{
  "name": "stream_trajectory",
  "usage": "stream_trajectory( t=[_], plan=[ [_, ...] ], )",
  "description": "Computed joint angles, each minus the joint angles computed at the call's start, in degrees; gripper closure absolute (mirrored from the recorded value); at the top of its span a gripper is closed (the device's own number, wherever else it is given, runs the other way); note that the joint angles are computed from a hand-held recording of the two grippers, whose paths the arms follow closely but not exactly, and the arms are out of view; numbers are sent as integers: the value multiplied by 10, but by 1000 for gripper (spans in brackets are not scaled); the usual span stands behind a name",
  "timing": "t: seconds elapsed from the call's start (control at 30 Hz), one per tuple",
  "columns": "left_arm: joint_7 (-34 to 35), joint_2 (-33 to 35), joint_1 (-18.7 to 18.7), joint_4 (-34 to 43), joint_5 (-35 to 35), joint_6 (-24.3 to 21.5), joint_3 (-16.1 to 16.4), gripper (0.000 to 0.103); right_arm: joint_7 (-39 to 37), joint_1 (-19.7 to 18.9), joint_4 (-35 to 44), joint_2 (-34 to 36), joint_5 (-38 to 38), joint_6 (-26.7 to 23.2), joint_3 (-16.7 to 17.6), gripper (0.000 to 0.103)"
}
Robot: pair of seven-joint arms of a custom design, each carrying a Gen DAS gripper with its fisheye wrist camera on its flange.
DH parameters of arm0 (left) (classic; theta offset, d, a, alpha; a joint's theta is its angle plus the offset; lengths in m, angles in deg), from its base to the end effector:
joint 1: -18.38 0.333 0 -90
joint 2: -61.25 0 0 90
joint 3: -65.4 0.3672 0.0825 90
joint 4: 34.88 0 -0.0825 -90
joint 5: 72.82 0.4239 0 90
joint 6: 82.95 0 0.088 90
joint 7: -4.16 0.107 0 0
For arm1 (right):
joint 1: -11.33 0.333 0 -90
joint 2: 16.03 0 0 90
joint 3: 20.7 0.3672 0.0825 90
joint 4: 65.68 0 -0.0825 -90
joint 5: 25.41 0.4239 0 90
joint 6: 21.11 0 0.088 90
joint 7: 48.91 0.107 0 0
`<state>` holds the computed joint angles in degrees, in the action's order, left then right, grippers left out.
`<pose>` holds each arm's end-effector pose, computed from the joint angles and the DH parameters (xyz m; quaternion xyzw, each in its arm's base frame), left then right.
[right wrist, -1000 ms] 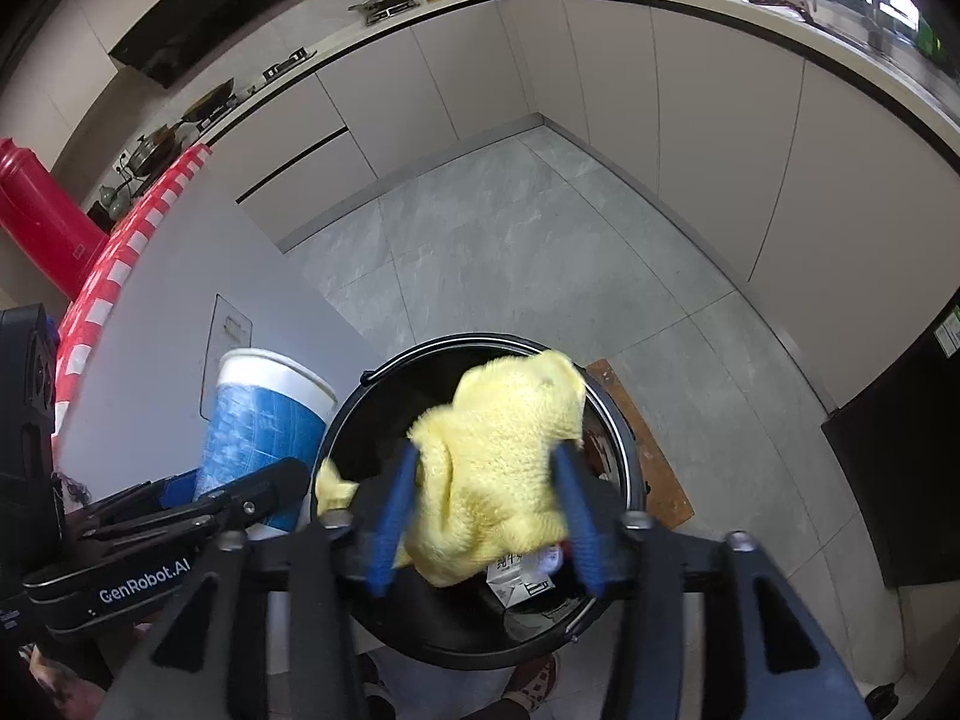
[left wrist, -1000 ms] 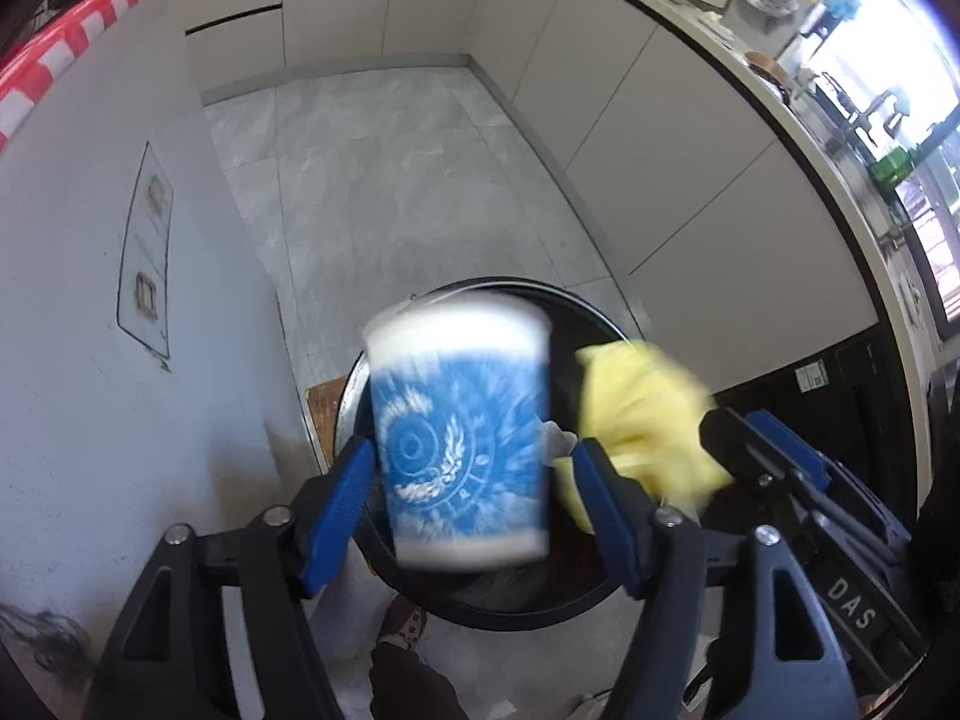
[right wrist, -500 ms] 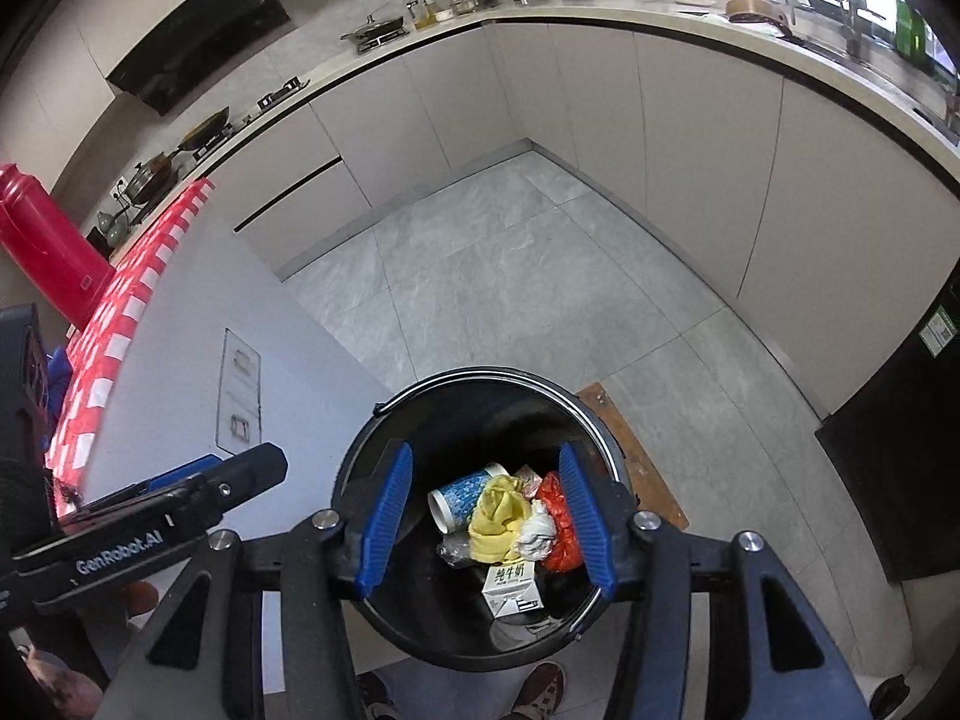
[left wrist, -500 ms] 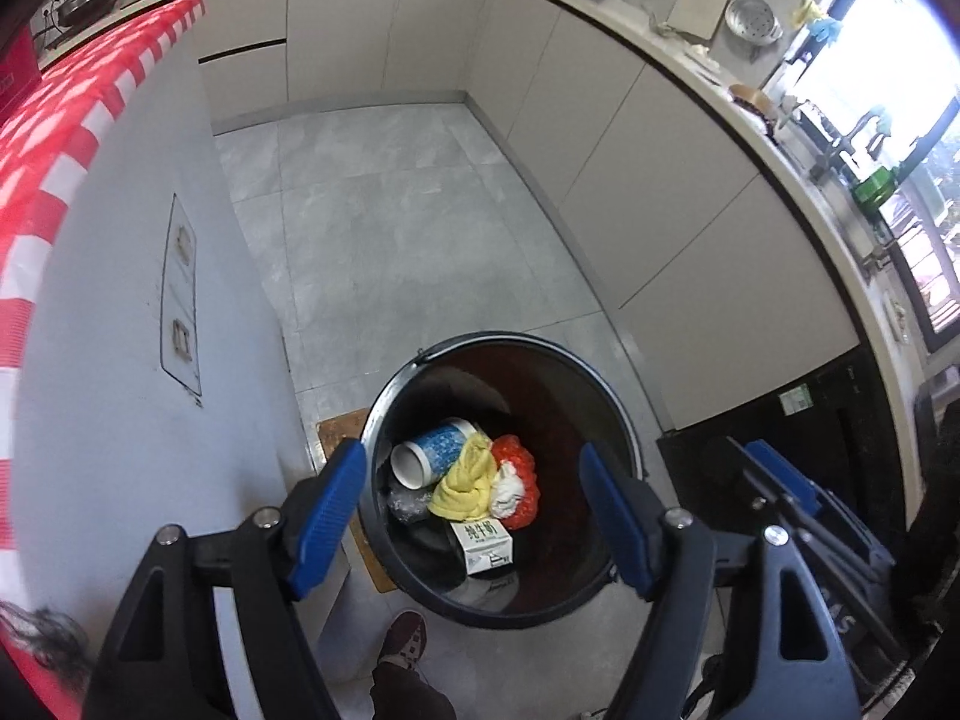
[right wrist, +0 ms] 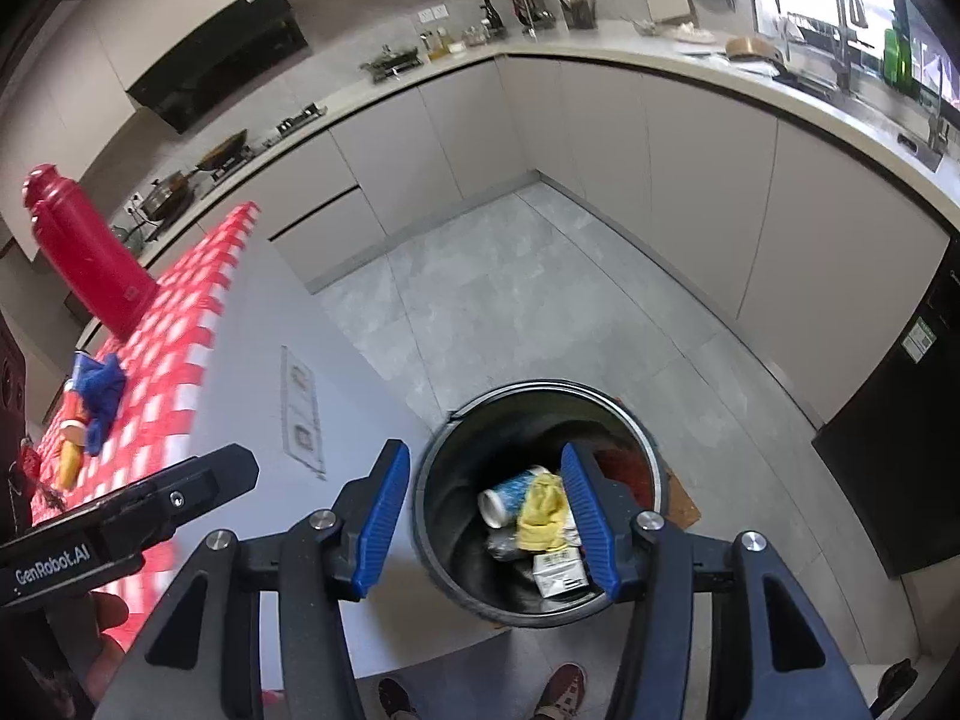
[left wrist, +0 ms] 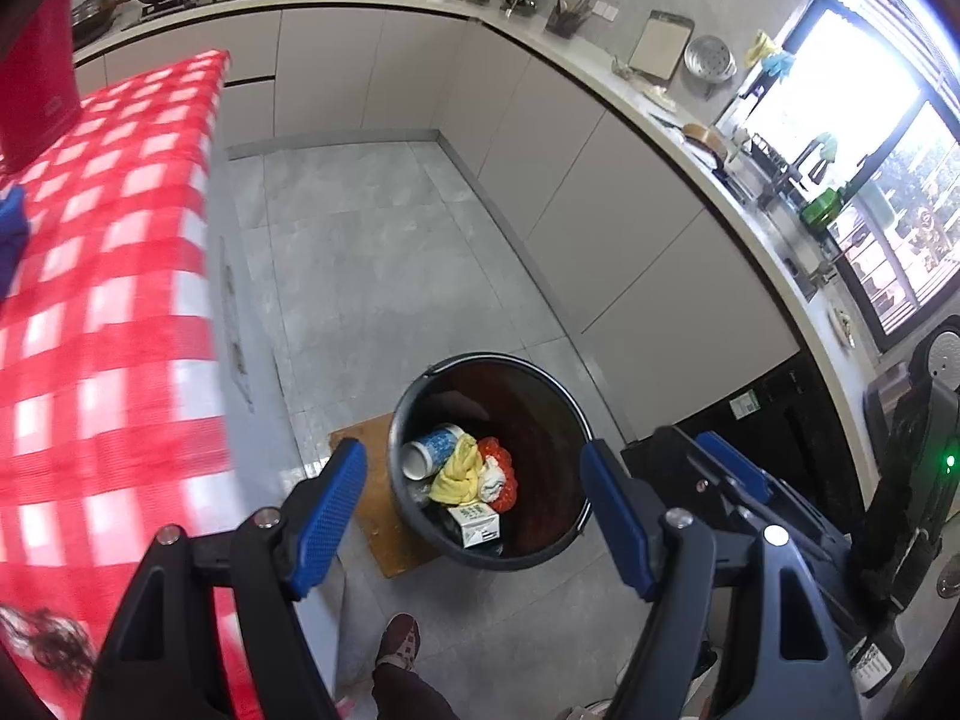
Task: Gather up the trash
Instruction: 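Move both tools back over the table toward the sponge and blue towel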
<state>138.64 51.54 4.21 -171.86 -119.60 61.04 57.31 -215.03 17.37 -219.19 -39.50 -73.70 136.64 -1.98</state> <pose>0.4833 -0.1929 0.4378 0.4612 -0.8353 0.2972 0.0354 0.3764 0.2073 0.4159 -0.4160 0.8397 -0.2189 0.2721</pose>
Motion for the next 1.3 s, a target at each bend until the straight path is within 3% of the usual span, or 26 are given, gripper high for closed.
stream_trajectory(
  t=[0.2,0.5,0.83,1.3],
  plan=[
    [11,-22,27,-2,2,-22,27,28,20,20,72,46,-27,-27,23,45],
    [34,-30,76,5,11,6,63,28,39,86,208,156,-97,-61,9,42],
    [40,0,131,33,15,29,86,28,-14,173,364,285,-119,-74,-35,39],
    [25,79,218,94,31,44,88,28,-141,268,546,433,-52,-55,-106,35]
  ],
)
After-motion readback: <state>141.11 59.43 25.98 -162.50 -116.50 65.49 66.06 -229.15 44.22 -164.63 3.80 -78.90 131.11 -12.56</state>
